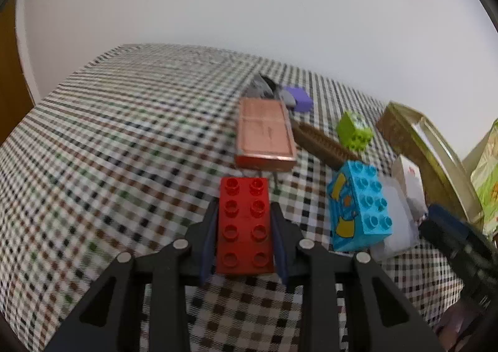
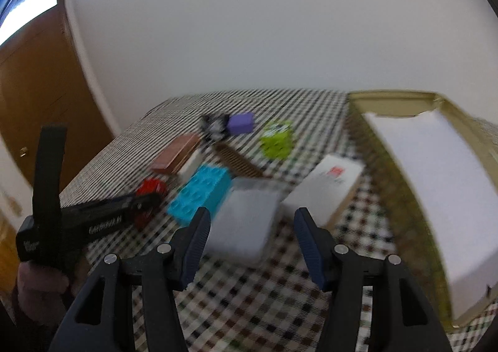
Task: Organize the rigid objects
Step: 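Grasp the clear plastic box with the right gripper while the left lifts the red brick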
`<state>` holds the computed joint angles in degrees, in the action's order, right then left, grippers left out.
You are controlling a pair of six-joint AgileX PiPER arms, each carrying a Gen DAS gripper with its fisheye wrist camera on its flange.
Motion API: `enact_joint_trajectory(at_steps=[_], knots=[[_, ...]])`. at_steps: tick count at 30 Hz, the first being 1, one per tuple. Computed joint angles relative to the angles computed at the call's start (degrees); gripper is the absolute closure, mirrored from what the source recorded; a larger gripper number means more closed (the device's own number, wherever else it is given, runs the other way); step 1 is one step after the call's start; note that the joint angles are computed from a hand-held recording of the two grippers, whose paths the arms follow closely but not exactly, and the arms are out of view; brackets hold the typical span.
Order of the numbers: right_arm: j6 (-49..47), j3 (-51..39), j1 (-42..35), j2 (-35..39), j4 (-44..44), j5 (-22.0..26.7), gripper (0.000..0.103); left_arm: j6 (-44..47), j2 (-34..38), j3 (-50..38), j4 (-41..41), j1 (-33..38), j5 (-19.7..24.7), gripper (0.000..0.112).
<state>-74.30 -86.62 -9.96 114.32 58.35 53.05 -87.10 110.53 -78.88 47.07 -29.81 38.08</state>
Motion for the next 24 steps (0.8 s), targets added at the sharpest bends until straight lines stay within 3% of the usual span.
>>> enact_joint_trajectory(at_steps=[7,10,16,20,24], knots=[[2.5,-1.3,2.0,1.0,-4.7,2.7,0.044,-7.1,-4.4,3.9,7.7,-1.5,1.4,0.082],[2.3,0.2,3.8,0.2,-6.7,-0.8,0.044,-7.6,-4.8,3.8,8.7,-2.2,2.6,0.082],[10.6,-2.5,8.2,1.7,-15.1,-5.9,0.044,-9.0,-6.7,6.5,9.9,-1.7,1.4,0.082],[14.6,-5.7,10.0,3.5,-17.6,-6.3,0.041,-10.4,-8.0,8.3,10.6,-2.2,1.9,0.082],[16.5,-9.3,8.7,5.6,-16.2,-2.9,0.034,-11.9,-9.1,9.2,11.5,-2.7,2.8,0.082]])
